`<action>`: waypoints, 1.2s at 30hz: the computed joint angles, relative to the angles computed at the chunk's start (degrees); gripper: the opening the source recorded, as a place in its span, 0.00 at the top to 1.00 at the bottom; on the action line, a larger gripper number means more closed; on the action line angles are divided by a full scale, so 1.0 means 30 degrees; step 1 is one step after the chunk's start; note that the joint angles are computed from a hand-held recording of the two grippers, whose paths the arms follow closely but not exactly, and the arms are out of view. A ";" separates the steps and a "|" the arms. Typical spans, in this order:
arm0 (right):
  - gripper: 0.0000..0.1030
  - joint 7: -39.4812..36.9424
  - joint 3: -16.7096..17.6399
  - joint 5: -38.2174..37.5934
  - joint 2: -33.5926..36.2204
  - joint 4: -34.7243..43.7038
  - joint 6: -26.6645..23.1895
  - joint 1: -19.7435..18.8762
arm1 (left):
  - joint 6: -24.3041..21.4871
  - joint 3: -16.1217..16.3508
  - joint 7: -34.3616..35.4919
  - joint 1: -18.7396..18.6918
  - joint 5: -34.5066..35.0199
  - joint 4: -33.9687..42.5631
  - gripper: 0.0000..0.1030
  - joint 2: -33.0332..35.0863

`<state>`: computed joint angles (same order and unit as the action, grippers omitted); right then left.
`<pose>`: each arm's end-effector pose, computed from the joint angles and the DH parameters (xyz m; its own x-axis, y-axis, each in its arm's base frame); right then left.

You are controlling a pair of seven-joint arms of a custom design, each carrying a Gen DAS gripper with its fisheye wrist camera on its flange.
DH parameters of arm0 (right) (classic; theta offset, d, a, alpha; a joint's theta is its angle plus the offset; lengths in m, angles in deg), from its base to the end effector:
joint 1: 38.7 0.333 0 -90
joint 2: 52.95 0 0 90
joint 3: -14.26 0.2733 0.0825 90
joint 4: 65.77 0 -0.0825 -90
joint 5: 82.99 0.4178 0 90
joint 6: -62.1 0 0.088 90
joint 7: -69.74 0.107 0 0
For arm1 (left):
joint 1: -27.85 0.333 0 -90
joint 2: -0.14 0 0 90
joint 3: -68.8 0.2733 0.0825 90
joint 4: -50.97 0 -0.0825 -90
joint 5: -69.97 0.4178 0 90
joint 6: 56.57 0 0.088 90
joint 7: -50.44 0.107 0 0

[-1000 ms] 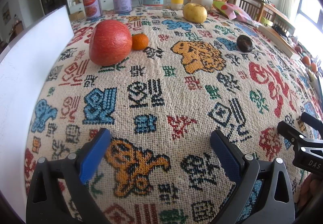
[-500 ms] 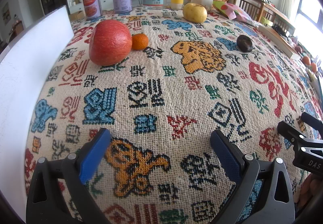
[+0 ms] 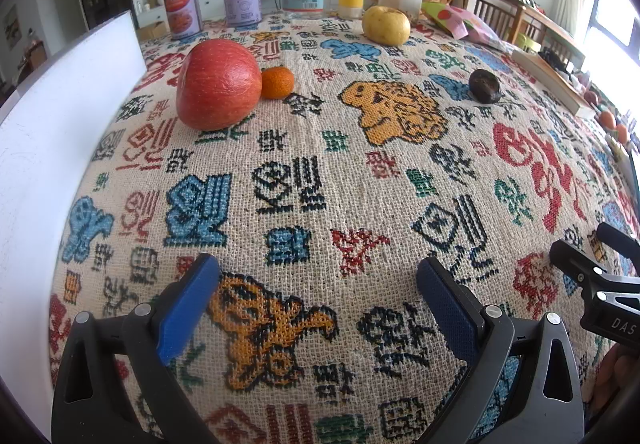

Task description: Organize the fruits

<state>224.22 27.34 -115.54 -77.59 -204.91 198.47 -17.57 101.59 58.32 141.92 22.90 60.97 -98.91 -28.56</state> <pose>0.4151 0.2766 0.4476 -0.1966 -0.9796 0.0426 -0.7850 0.1313 -0.6055 0.4614 -0.1185 0.4305 -0.1847 -0.9823 0.0311 -0.7912 0.1299 -0.5976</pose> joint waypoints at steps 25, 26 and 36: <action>0.00 0.0015 -0.0022 0.0103 -0.0037 -0.0038 0.0250 -0.0011 | -0.2284 0.1816 0.3762 -0.0803 -0.1946 -0.0416 0.03 -0.1459; 0.00 -0.0001 -0.0043 0.0122 -0.0065 -0.0073 0.0315 -0.0011 | -0.2041 0.1719 0.3347 -0.0385 -0.2083 0.0112 0.04 -0.1019; 0.00 -0.0133 -0.0077 0.0278 -0.0204 -0.0245 0.0678 -0.0063 | -0.0580 0.1512 -0.0840 0.1745 -0.2481 0.6808 0.04 0.5454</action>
